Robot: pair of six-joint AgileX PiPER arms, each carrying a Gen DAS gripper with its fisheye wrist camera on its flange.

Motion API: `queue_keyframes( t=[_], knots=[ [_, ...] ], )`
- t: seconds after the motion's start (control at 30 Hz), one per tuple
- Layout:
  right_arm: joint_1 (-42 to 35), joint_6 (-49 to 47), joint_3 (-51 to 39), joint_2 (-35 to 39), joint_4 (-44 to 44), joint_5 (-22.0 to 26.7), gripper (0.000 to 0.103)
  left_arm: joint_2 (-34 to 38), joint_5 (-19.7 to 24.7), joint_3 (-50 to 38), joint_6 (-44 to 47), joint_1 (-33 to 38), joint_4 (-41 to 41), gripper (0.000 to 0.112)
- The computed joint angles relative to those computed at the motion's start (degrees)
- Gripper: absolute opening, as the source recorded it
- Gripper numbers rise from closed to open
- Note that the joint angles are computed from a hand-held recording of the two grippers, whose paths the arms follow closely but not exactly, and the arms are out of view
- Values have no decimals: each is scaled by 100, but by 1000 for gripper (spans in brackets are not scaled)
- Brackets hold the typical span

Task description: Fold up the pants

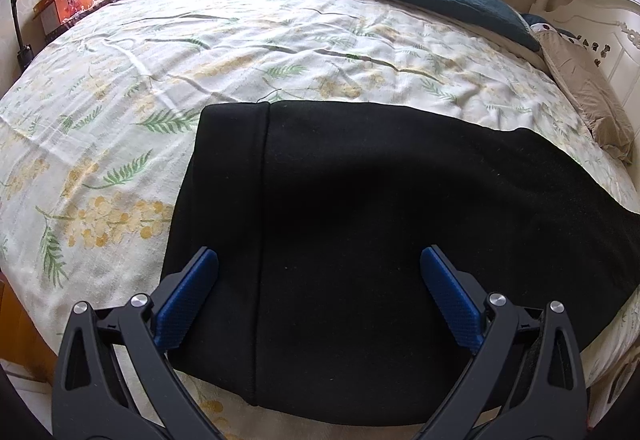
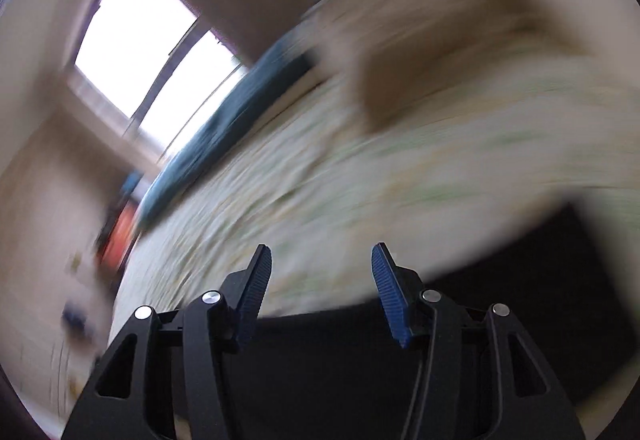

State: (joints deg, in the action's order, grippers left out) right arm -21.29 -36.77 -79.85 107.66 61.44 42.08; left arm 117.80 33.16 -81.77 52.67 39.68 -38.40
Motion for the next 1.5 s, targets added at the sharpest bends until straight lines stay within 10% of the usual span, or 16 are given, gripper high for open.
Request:
queue_keyframes(
  t=[0.2, 0.5, 0.73, 0.97, 1.5],
  knots=[
    [-1814, -36, 281, 185, -158, 269, 54, 63, 84, -143, -304, -25, 210, 101],
    [-1832, -152, -528, 1216, -173, 1342, 56, 126, 67, -295, -783, -112, 583, 101],
    [-1122, 202, -1124, 1340, -1169, 1698, 53, 144, 21, -315, -852, -134, 637, 101],
    [-412, 1083, -1543, 1273, -2353, 1738, 20, 162, 22, -327, -807, -133, 573, 101],
    [1381, 2675, -1569, -432, -3926, 1186, 19, 79, -16, -195, -557, -73, 348, 101]
  ],
)
